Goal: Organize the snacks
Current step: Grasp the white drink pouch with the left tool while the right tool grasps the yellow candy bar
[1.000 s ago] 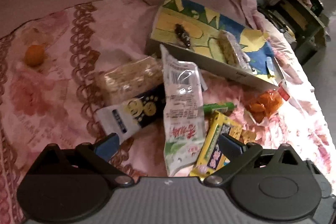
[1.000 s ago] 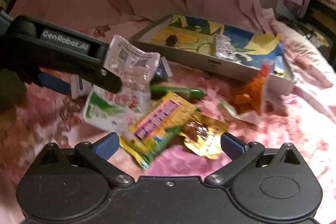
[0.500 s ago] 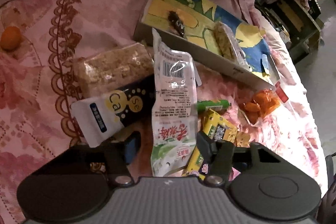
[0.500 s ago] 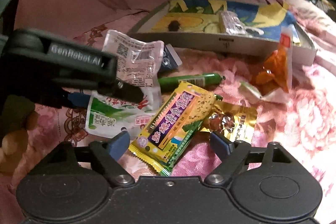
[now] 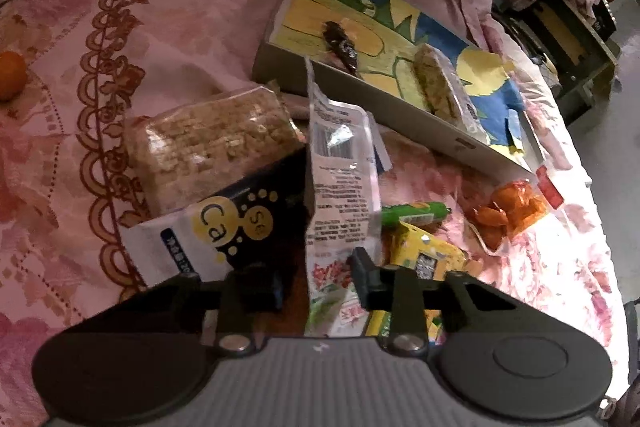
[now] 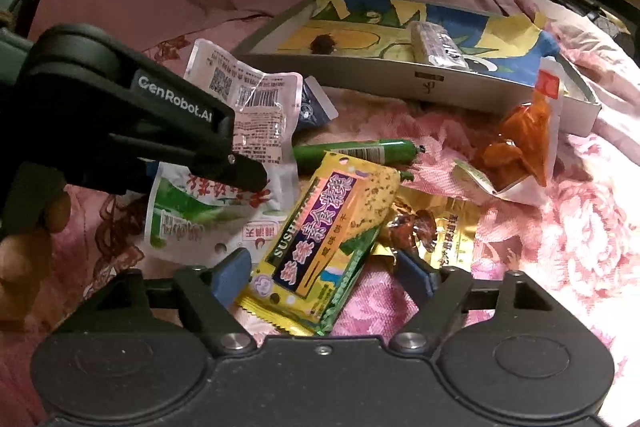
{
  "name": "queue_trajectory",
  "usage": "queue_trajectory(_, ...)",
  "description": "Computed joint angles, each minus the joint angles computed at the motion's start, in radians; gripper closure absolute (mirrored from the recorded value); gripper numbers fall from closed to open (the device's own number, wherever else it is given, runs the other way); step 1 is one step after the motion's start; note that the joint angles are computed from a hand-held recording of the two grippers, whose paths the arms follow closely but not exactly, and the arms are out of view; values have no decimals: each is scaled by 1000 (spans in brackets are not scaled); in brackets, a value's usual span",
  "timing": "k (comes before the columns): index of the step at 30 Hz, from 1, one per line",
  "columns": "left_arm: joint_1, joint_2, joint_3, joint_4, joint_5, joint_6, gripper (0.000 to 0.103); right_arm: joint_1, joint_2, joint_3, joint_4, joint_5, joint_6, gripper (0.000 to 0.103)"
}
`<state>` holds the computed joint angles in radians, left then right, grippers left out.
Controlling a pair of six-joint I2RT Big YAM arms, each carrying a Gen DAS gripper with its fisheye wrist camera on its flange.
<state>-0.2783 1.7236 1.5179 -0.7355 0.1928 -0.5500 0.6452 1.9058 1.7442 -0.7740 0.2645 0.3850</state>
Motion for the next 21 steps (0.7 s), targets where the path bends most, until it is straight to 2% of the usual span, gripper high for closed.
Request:
queue_trajectory(3, -5, -2, 2, 0, -4, 12, 80, 4, -7, -9, 1, 17, -4, 35)
queue_trajectory(5, -7, -6, 0, 0, -11, 18, 83, 5, -10, -12, 2, 25, -6, 45)
queue_trajectory(7, -6, -9, -2, 3, -9, 16, 85, 6, -13, -14, 3, 32, -4, 50)
queue_trajectory(14, -1, -19, -12, 15, -2, 10, 89, 3, -28, -31, 20, 22, 10, 55)
queue_trajectory(21, 4, -33, -27, 45, 4, -16, 91, 10, -42, -53, 45, 30, -13, 55)
